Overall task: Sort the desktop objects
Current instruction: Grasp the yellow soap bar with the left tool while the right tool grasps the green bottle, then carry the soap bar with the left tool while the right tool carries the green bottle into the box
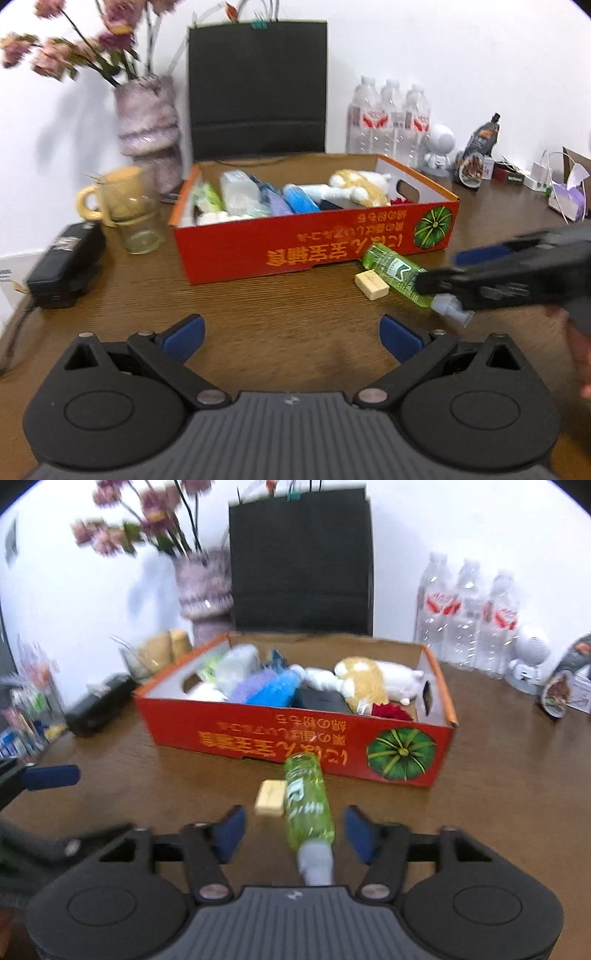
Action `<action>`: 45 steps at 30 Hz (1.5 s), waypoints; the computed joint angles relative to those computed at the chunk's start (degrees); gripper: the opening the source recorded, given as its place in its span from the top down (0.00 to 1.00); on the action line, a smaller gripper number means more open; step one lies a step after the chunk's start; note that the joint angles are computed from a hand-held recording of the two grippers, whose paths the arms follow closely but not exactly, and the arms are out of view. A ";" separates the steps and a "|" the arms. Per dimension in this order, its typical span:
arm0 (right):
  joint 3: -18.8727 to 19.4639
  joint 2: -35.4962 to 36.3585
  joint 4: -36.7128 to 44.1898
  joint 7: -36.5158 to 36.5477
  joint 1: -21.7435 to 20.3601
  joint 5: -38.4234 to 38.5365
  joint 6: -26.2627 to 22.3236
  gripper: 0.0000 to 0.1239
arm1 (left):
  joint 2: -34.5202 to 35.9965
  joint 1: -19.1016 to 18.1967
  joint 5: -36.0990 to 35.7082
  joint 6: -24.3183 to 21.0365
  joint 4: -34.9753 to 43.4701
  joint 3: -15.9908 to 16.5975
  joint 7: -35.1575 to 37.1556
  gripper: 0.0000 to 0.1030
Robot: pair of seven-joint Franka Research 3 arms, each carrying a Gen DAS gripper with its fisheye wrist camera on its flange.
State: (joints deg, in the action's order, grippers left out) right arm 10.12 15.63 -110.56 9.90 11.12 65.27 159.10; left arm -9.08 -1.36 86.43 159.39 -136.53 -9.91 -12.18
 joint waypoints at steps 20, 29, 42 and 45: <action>1.25 4.19 3.63 4.01 -6.57 0.37 0.85 0.76 | 21.99 -5.92 -13.76 3.86 20.80 5.05 23.02 0.79; 0.31 0.44 1.69 -4.26 -6.57 7.48 -3.82 0.76 | 17.57 -6.72 -5.22 5.98 17.35 6.10 13.88 0.80; -4.87 7.83 19.45 16.97 -0.15 -4.66 -4.55 0.76 | 16.17 1.17 -18.23 11.44 22.80 6.03 19.93 0.80; -9.57 16.75 31.41 33.92 5.07 -20.40 -5.13 0.76 | 20.32 1.58 -27.60 11.63 27.13 6.70 27.97 0.80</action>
